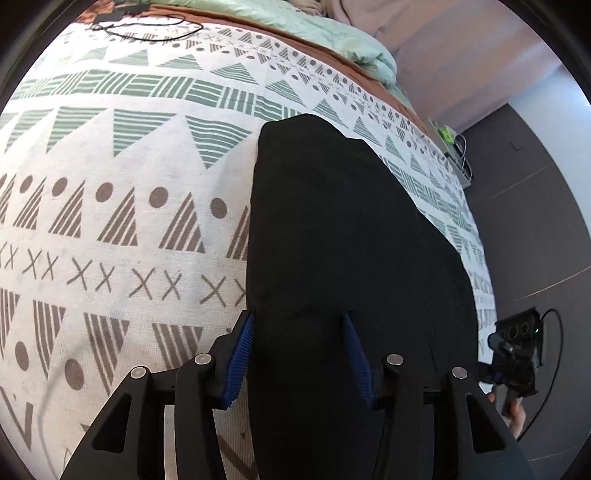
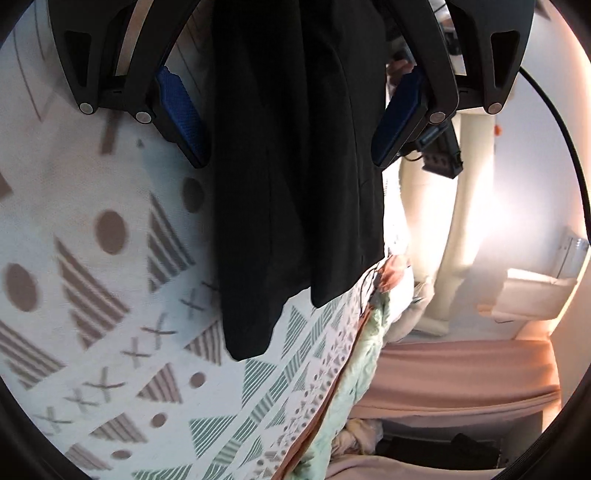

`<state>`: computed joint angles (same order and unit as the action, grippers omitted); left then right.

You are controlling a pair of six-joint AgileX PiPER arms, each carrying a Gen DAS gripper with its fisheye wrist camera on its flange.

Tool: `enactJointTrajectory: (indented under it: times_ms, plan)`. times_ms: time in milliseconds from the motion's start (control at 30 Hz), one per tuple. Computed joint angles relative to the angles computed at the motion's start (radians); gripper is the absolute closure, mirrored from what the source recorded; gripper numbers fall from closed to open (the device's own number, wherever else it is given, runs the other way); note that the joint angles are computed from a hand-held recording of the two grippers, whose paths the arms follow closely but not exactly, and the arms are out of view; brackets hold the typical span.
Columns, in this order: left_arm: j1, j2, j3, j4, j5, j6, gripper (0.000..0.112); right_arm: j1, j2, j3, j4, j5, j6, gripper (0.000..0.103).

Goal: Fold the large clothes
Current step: 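Move both open grippers to the end of the folded black jacket, then close both grippers on the folded jacket's end, then lift the folded jacket with both grippers and carry it toward the black clothes stack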

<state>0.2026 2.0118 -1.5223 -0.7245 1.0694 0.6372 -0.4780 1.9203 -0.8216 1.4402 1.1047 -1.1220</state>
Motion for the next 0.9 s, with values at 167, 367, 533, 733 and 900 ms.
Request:
enactJointTrajectory:
  times_ms: [167, 367, 533, 733, 900]
  plan:
    - [-0.011, 0.012, -0.008, 0.014, -0.010, 0.008, 0.061, 0.083, 0.034, -0.088, -0.032, -0.022, 0.056, 0.014]
    - [-0.019, 0.029, 0.002, 0.007, -0.040, -0.011, 0.059, 0.125, 0.059, -0.171, -0.087, -0.039, 0.135, 0.019]
    - [-0.017, 0.001, 0.027, -0.017, -0.049, 0.017, 0.076, 0.147, 0.048, -0.181, -0.098, -0.083, 0.190, 0.056]
    - [0.011, -0.060, 0.071, -0.079, -0.042, 0.059, 0.092, 0.220, -0.085, -0.146, -0.102, -0.193, 0.186, 0.079]
    - [0.045, -0.142, 0.132, -0.151, -0.025, 0.119, 0.095, 0.270, -0.230, -0.108, -0.097, -0.249, 0.209, 0.082]
